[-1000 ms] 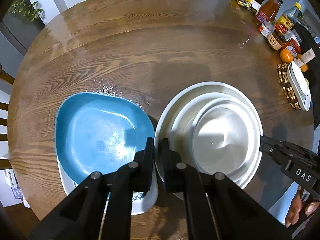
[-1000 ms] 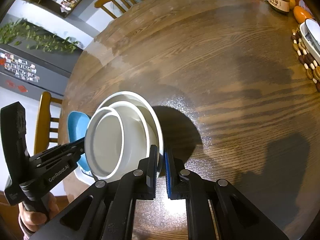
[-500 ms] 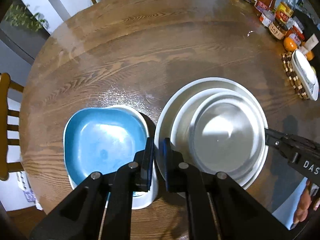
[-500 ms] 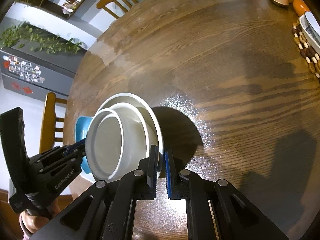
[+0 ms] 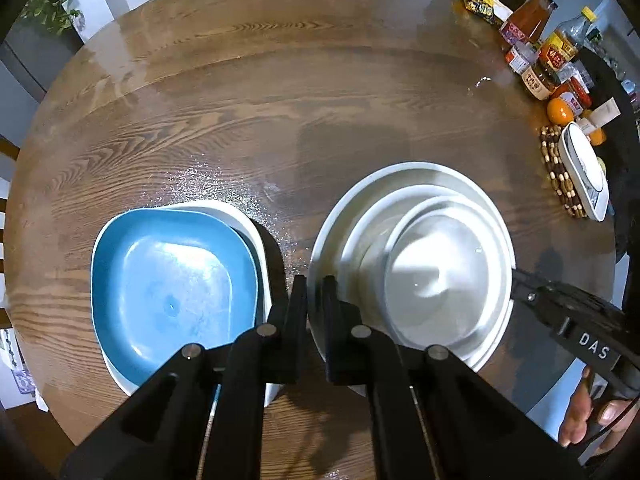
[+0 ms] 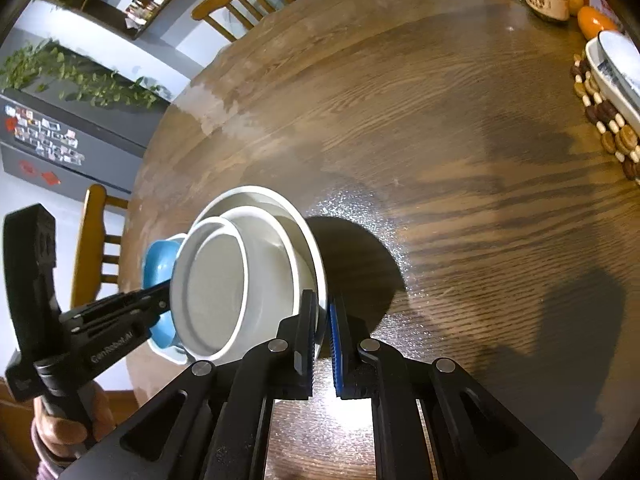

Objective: Organize plates and bowls
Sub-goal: 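Lift the bowl stack with both grippers and lower it onto the teal dish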

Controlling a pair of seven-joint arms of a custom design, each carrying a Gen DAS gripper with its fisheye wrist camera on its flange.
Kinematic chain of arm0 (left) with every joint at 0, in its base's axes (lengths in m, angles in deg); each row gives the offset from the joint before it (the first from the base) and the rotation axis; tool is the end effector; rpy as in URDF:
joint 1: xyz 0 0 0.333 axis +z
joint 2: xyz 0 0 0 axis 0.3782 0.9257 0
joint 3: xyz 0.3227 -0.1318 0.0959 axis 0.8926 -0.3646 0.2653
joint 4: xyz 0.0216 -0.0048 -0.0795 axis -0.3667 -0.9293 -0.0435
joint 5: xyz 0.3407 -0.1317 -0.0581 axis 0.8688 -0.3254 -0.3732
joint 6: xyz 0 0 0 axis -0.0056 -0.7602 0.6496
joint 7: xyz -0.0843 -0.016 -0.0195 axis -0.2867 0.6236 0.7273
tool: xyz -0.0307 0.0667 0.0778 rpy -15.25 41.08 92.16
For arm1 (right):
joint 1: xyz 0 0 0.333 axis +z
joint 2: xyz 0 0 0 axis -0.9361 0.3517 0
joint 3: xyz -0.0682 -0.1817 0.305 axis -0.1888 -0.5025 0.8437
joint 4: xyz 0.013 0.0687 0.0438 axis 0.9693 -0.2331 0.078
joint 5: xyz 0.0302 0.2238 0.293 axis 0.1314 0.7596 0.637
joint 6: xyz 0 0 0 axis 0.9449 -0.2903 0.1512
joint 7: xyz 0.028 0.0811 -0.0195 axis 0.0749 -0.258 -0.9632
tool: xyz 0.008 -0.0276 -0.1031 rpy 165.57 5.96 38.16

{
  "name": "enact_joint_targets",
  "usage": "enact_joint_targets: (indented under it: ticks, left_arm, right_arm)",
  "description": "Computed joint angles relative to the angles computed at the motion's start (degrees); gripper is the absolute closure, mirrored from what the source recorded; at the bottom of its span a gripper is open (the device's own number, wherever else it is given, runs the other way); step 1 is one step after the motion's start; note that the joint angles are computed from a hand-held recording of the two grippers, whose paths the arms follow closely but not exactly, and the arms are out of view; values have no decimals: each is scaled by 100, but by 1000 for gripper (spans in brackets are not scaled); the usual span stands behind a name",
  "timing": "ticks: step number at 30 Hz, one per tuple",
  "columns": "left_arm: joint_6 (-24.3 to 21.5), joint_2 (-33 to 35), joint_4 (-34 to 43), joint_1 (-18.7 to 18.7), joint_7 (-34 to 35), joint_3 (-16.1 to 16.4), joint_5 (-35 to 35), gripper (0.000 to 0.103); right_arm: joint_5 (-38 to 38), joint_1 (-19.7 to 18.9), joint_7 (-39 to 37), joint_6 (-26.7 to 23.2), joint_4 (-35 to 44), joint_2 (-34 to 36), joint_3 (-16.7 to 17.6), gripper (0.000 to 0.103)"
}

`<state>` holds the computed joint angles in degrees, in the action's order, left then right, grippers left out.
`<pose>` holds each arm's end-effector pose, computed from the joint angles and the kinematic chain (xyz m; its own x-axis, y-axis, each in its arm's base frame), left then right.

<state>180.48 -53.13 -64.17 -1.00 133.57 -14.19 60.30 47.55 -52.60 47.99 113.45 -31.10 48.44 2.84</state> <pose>0.5580 -0.3654 0.4336 0.0310 -0.9960 0.0833 -0.9653 -0.0515 -0.2561 0.5637 0.2714 0.4206 0.1079 -0.8434 -0.5264 -0.9703 0.0259 -0.2404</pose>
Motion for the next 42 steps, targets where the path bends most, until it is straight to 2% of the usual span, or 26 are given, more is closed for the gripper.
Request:
enact_joint_targets:
  ticks: [9, 16, 22, 32, 42]
  left_arm:
    - [296, -269, -235, 27, -90, -5, -13, 101]
    - [510, -698, -609, 63, -440, 90, 377, 101]
    - [676, -1172, -1138, 288, -791, 111, 593, 101]
    - [618, -1846, -1905, 761, -1225, 44, 670, 101]
    - [462, -1868, -2123, 1009, -1157, -8, 338, 101]
  right_arm:
    - [-183, 65, 179, 56, 19, -127, -51, 93]
    - [-515, 228, 411, 70, 211, -200, -50, 93]
    - [-771, 385, 515, -30, 625, -12, 42, 93]
    - [-1174, 650, 583, -430, 1529, 585, 223, 93]
    - [-1472, 828, 761, -896, 2141, 1119, 266, 93]
